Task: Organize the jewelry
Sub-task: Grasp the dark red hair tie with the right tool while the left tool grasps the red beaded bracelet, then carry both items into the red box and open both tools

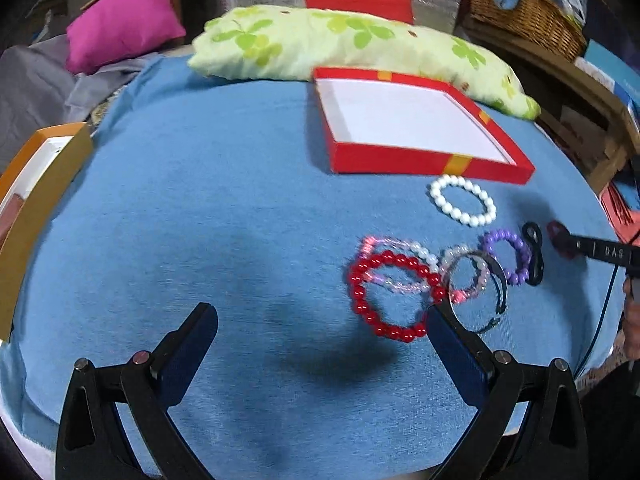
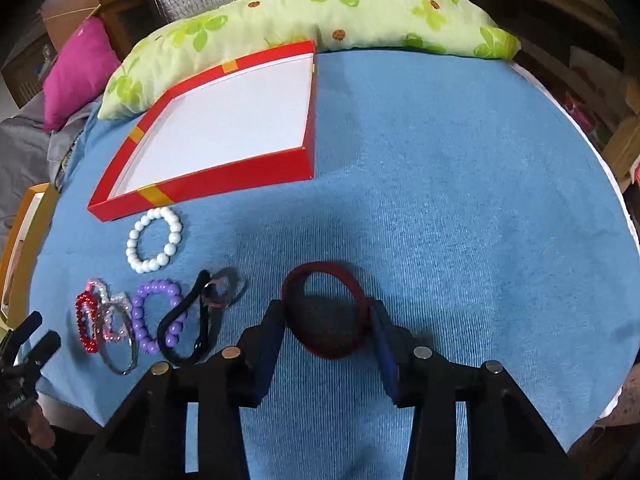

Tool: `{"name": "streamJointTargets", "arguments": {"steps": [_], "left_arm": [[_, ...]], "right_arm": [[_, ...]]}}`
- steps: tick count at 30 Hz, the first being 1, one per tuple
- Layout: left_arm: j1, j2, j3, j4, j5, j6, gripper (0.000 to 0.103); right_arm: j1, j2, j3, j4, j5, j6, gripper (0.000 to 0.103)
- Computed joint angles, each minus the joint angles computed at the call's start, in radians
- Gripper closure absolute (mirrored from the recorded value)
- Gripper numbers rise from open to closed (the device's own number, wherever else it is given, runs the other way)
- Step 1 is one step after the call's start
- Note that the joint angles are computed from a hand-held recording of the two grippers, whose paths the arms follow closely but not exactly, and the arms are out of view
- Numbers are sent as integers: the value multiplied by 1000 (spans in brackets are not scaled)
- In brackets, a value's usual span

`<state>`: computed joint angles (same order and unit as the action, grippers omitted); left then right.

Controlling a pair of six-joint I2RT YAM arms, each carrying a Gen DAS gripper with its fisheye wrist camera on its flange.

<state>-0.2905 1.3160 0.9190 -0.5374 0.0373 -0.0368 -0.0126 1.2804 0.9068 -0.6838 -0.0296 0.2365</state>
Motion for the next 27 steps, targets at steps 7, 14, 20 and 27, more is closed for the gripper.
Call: {"name": "streamJointTargets", "arguments": {"steps": [7, 14, 20, 27], "left_arm": [[-13, 97, 54, -10, 57, 2, 44], [2, 120, 61, 14, 96, 15, 92], [-2, 108, 44, 36, 88, 21, 94], [23, 43, 31, 68, 108, 2, 94]], "right_arm": [[24, 0, -13, 30, 33, -16, 81], [22, -23, -30, 46, 26, -19, 92], [-18, -52, -44, 45, -23, -18, 94], [-78, -113, -54, 57, -122, 0, 94]]}}
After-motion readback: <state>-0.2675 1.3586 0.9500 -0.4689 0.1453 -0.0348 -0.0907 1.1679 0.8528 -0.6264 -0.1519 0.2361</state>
